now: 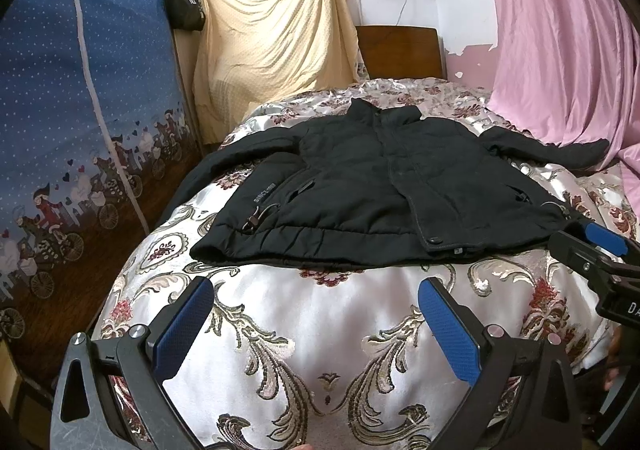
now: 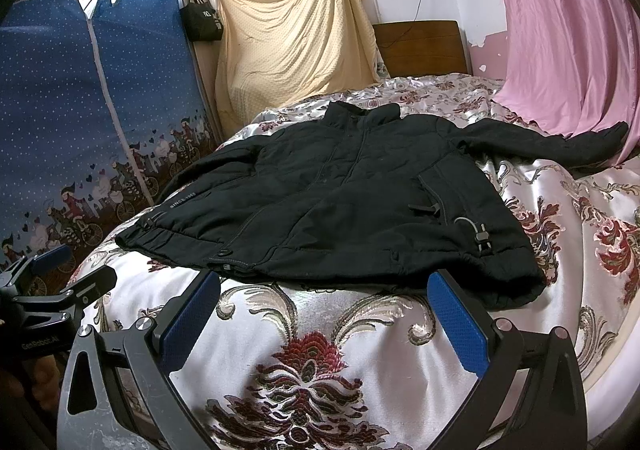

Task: Fold large clothes
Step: 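Grasp the jacket sleeve with the right tool and lift it while the left tool hovers over the body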

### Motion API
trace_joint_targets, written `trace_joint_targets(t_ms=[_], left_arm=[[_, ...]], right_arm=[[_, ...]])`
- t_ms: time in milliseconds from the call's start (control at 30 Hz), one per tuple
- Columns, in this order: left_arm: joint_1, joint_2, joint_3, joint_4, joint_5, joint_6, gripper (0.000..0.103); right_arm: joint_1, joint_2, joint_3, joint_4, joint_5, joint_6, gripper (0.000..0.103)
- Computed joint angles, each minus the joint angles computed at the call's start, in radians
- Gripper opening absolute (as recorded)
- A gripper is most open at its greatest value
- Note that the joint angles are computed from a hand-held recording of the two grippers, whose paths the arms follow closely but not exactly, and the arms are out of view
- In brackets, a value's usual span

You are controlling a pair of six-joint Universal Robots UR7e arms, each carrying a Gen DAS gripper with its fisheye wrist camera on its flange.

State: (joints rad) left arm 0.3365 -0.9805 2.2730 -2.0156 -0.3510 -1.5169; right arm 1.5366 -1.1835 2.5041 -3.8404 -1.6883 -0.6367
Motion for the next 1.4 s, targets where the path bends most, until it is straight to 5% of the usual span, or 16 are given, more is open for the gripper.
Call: trace_joint_targets(t_ms=[167, 333, 667, 867, 1100, 1400], left_arm=[[0.014, 0.013, -0.021, 0.033, -0.012, -0.005, 0.103], [0.064, 0.019, -0.067, -0.02, -0.028, 0.107, 0.103], [0.247, 0.151, -0.279, -0.537, -0.06, 0.81, 0.103], [0.319, 0.269, -0.506, -0.625, -0.089, 1.051, 0.103], [0.398, 0.488, -0.875, -0.656, -0.111, 1.35, 0.103], [0.475, 0.799, -1.352, -0.601, -0.249, 1.476, 0.103]], right_arm=[[0.002, 0.008, 0.001, -0.011, -0.008, 0.014, 0.102], [-0.018, -0.021, -0.015, 0.034, 0.011, 0.029, 0.102], [-0.15, -0.175, -0.228, 0.363, 0.047, 0.137, 0.102], [-0.234, -0.185, -0.458, 0.541, 0.007, 0.219, 0.102], [-0.276, -0.03, -0.851, 0.791, -0.008, 0.371, 0.102], [-0.288, 0.18, -1.144, 0.7, -0.16, 0.446, 0.102]])
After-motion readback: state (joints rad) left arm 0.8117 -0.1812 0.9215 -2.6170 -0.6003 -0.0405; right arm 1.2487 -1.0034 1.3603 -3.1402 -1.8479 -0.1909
